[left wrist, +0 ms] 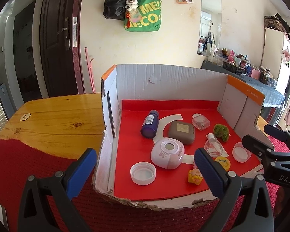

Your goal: Organize objects

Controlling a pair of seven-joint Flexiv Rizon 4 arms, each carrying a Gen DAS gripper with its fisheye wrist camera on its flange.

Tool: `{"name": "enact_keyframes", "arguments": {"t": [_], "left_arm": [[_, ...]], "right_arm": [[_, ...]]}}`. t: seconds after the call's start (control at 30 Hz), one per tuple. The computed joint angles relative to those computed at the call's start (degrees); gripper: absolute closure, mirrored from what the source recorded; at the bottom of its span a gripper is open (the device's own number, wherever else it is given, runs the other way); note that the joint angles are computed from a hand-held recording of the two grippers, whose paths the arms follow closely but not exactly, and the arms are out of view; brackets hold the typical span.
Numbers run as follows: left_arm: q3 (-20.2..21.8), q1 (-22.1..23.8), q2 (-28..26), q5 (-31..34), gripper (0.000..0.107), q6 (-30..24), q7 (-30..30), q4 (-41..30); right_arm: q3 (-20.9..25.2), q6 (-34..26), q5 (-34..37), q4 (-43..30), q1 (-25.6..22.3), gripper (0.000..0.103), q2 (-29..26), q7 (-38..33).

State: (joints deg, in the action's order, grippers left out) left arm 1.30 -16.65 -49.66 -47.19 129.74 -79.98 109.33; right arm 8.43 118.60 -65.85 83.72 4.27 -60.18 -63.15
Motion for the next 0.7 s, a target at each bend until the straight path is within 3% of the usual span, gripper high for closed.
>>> {"name": "enact_keyframes", "arguments": {"t": [0.7], "left_arm": [[0.05,-0.03,-0.05,0.06,0.004,0.03,-0.04,-0.04]], "right_arm": [[1.52,-1.11,1.7,0.71,-0.07,0.005,-0.04,-3.42]]}}
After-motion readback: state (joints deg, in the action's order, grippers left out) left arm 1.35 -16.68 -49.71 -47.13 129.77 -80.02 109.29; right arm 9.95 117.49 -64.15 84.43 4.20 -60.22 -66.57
